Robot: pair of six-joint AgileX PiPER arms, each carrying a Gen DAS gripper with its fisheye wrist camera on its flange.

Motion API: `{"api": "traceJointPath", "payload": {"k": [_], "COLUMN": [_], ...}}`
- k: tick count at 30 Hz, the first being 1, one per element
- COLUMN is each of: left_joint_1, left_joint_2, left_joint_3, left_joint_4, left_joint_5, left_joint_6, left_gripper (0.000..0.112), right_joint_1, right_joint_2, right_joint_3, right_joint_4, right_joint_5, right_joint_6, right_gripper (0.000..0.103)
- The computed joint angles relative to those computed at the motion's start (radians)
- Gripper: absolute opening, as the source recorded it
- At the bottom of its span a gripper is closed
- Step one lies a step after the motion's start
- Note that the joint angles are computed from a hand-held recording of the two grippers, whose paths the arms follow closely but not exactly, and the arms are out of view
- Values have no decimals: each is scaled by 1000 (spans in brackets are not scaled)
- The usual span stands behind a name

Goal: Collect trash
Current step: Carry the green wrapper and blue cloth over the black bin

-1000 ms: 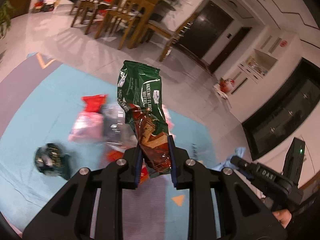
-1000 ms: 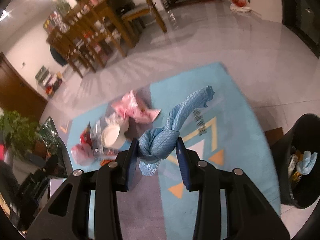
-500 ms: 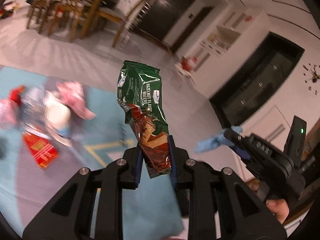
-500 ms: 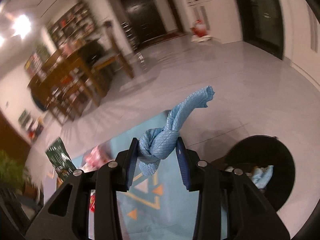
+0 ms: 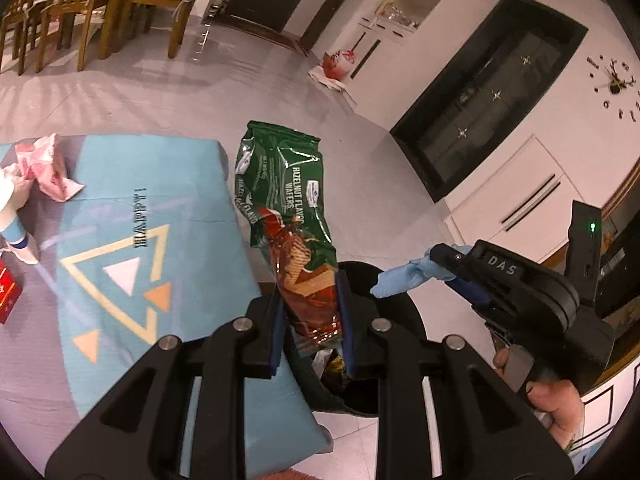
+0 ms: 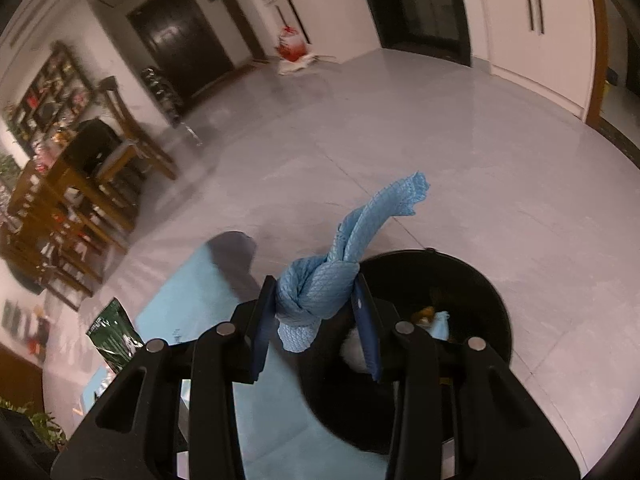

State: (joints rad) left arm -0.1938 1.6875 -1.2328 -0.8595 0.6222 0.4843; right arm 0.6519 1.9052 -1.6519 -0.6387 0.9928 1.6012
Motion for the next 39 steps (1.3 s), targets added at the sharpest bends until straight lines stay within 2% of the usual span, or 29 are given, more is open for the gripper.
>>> {"api": "traceJointPath", "payload": {"k": [2, 6, 8, 12, 27, 30, 36, 39], "left_joint_1": [-17, -65, -86, -129, -203, -196, -215, -227], "left_joint_2": [11, 79, 111, 164, 345, 364, 415, 451], "left_joint_3": [-8, -82, -103, -139, -324, -331, -387, -439], "left_joint_4": [-2, 73, 68, 102, 195, 164, 185, 191], "left_joint_5": [-1, 35, 51, 64, 148, 155, 188, 215], "left_joint_6": [3, -67, -73, -105, -169, -130, -157, -178], "left_gripper": [24, 24, 24, 24, 24, 24, 24, 24], "right_joint_1": [-4, -22, -31, -36, -87, -100, -124, -126], "right_joint_2": [11, -1, 1, 28, 2, 5, -9, 9], "right_joint_3": [-10, 22, 29, 3, 102, 113, 153, 132], "right_joint_4": [3, 33, 46, 68, 136, 151, 179, 197], "right_joint_5": [35, -4, 0, 45, -16, -31, -57, -42], "right_joint_6": [-17, -23, -36, -59, -67, -90, -99, -119], "right_gripper": [39, 39, 39, 39, 39, 39, 39, 39]}}
